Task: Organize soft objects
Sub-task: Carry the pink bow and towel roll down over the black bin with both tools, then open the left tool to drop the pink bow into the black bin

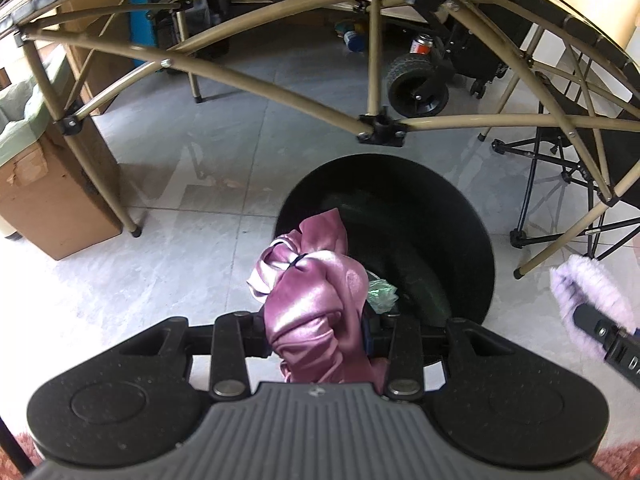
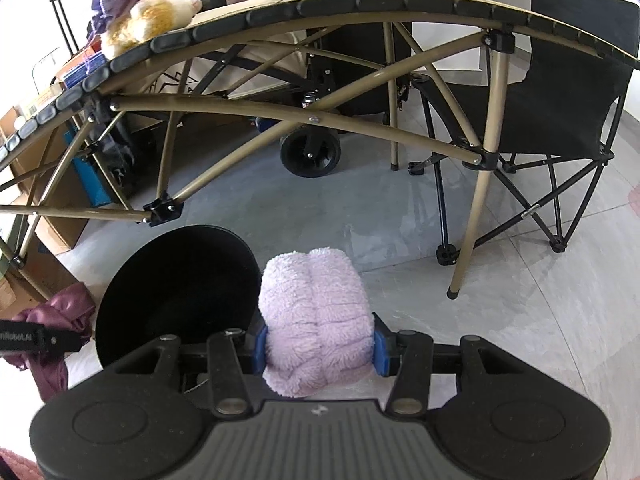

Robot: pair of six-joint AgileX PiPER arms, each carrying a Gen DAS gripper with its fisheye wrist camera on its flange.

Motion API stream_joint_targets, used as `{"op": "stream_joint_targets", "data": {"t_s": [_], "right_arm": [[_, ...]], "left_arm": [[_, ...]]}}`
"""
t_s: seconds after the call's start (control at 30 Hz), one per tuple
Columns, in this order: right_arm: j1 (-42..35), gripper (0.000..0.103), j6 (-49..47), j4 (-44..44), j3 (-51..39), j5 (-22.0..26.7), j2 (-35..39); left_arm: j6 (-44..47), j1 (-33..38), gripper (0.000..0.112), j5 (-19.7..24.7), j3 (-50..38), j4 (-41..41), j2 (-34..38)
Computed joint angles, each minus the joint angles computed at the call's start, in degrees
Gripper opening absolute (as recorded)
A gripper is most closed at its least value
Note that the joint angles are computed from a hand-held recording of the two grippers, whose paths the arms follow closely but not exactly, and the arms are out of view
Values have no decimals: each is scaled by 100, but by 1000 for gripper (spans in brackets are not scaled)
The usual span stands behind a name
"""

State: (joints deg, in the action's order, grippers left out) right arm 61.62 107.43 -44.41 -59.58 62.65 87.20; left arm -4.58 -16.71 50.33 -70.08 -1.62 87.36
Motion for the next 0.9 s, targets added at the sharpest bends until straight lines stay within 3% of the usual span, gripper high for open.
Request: {"op": "stream_joint_targets", "data": {"t_s": [0.9], "right_arm": [[22,47,293,-1,405,93,-258]], "left_arm": [[-1498,-1142,38,248,-1132,572,1228]]}}
